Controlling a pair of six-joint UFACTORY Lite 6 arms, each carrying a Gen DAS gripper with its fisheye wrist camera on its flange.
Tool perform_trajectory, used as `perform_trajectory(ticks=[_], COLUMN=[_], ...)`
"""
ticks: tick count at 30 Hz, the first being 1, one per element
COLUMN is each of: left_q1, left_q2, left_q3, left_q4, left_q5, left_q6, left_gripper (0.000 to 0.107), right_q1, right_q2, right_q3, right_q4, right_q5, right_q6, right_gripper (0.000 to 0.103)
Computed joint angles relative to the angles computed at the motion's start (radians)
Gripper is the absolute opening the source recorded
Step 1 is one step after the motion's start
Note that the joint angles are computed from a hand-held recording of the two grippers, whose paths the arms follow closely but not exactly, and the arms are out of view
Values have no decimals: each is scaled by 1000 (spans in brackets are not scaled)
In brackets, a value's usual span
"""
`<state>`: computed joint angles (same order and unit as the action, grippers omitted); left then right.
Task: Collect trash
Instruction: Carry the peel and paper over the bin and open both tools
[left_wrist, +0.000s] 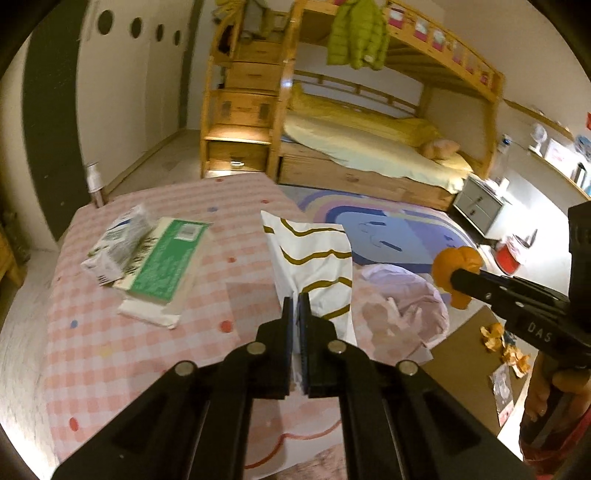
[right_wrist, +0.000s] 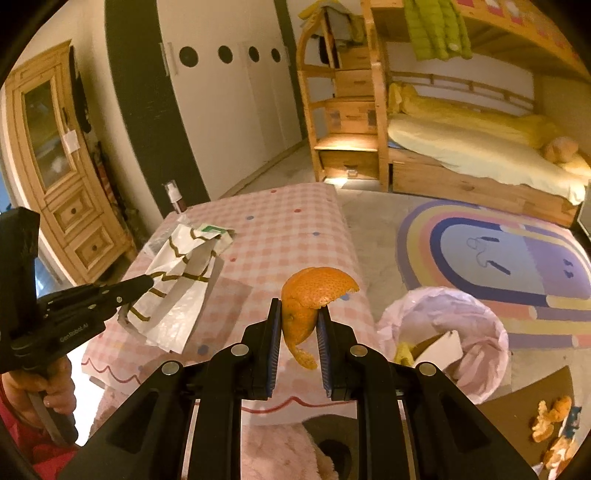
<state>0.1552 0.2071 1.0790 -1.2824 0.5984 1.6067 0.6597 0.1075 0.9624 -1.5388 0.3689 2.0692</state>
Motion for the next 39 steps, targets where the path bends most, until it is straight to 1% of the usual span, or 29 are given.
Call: perform_trajectory(ticks=[4, 9, 13, 18, 21, 24, 27, 28, 31, 33, 34, 35, 36, 37, 38, 39], left_q1=[-92, -222, -329, -437, -496, -552, -603, -609, -640, -655, -658, -662, -660, -654, -651, -645], left_q2=[10, 55, 107, 213, 298, 386, 497, 523, 645, 698, 732, 774, 800, 822, 829, 826], left_q3=[7, 58, 115, 220, 309, 407, 548, 583, 758, 837, 888, 954, 996, 1032, 1045, 1041], left_q4=[-23, -21, -29, -9, 42, 96, 211, 244, 400, 457, 496, 547, 566, 571, 574, 568], left_q5=[-24, -53, -82, -108, -127, -162, -194, -193, -175, -166, -152, -132, -115, -98, -97, -113], left_q6=[21, -2, -13, -63, -133, -205, -331, -364, -533, -602, -645, -706, -734, -752, -764, -767], left_gripper=[1, 1, 1, 1, 1, 1, 2, 2, 2, 3, 4, 10, 20, 26, 45, 54], right_q1=[-15, -49, -123, -246, -321, -398, -451, -466, -523, -562, -570, -585, -595, -606, -616, -621], right_q2=[-57, -149, -236, -275, -267, -234, -199, -179, -129, -74, -63, -40, -22, -1, 19, 33], right_q3=[-67, -172, -274, -337, -353, -354, -350, -339, -318, -277, -270, -253, -240, -224, -210, -200], right_q4=[21, 69, 64, -2, -86, -226, -374, -416, -598, -727, -754, -814, -858, -909, -978, -1006], right_q5=[26, 76, 64, 4, -39, -85, -114, -122, -150, -166, -168, -170, -173, -177, -180, -181], right_q6=[-3, -46, -38, 3, 66, 186, 321, 358, 513, 624, 648, 702, 743, 791, 853, 878], right_gripper=[19, 19, 19, 19, 19, 19, 19, 19, 19, 19, 19, 19, 19, 20, 23, 23])
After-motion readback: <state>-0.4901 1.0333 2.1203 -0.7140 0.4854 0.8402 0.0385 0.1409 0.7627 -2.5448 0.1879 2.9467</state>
